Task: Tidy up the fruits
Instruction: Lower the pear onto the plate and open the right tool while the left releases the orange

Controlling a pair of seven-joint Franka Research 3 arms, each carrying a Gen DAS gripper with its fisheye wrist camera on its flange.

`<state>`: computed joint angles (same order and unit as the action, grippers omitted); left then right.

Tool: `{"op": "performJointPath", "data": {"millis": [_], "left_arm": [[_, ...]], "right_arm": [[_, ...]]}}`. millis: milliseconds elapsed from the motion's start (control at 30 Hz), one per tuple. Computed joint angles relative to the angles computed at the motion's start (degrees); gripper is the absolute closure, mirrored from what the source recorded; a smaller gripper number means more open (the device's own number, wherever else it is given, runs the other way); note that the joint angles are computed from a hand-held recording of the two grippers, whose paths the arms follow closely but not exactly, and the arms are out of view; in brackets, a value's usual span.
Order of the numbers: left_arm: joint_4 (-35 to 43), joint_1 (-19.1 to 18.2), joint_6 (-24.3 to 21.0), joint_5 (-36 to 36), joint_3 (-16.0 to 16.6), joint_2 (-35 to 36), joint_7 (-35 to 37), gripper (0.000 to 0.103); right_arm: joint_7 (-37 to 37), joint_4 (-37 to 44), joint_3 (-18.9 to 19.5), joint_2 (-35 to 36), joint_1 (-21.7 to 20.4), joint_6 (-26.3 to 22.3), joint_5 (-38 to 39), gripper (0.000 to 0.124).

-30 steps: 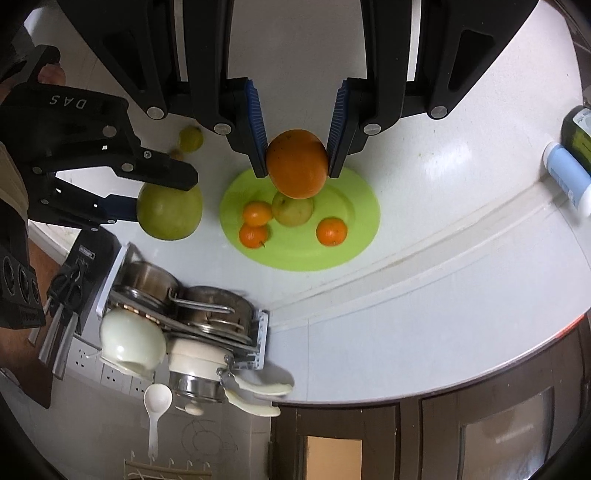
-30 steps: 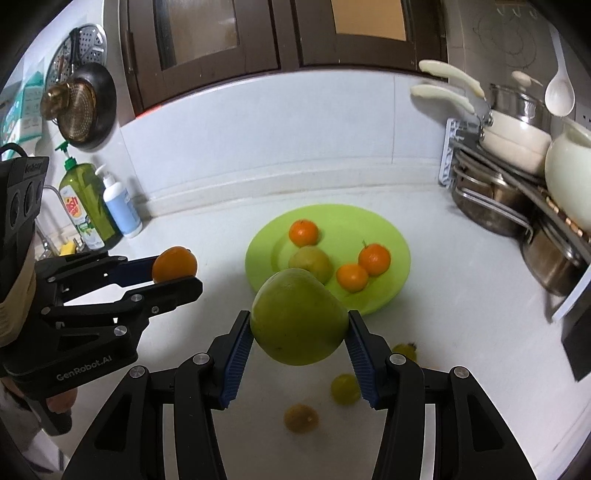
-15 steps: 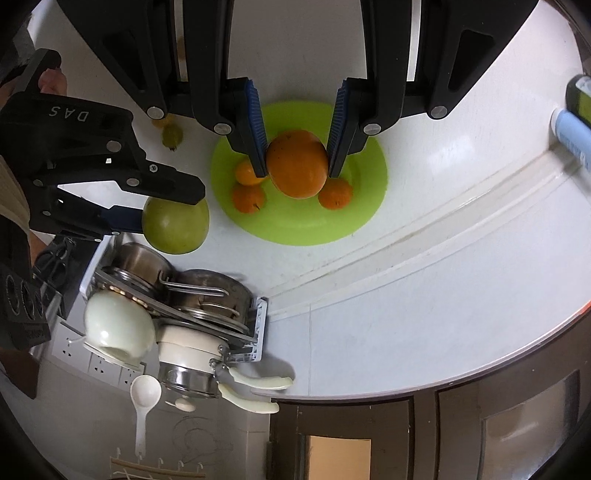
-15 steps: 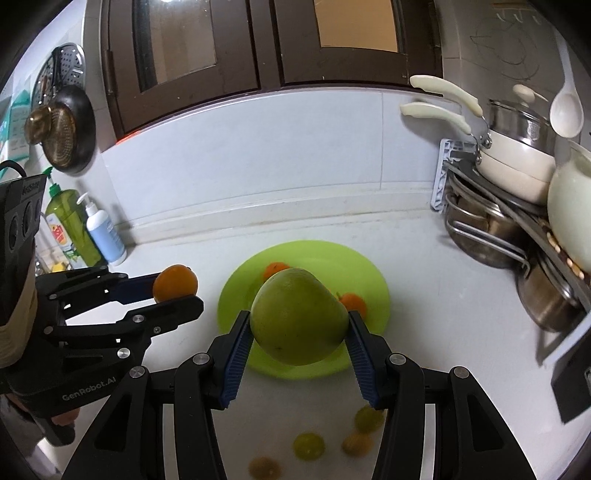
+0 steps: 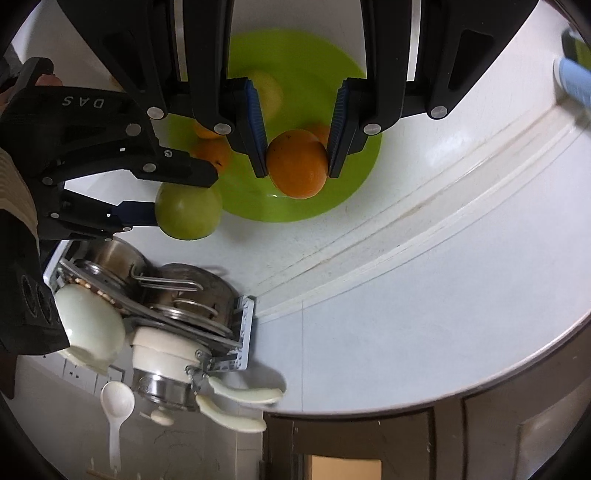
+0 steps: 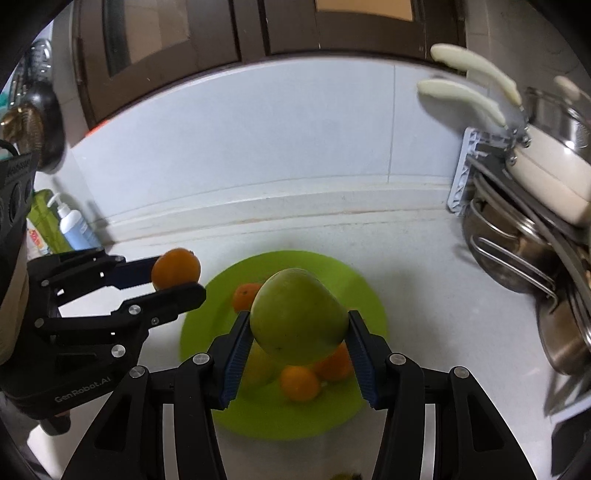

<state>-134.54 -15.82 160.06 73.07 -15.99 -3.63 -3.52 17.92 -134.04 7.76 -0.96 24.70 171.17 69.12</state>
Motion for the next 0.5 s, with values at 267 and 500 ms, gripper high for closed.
{"op": "performJointPath", "data": {"millis": [267, 500], "left_arm": [[4.7, 1.1, 3.1, -2.8, 3.2, 7.5, 5.7, 0.071], [6.4, 1.0, 5.0, -6.0, 5.5, 11.2, 10.7, 0.071]], "right_arm": [[15.7, 5.4, -0.1, 7.5, -2.0, -1.3, -17.9, 0.072], [27.6, 6.5, 0.7, 10.7, -2.7, -0.3, -30.5, 0.072]]}}
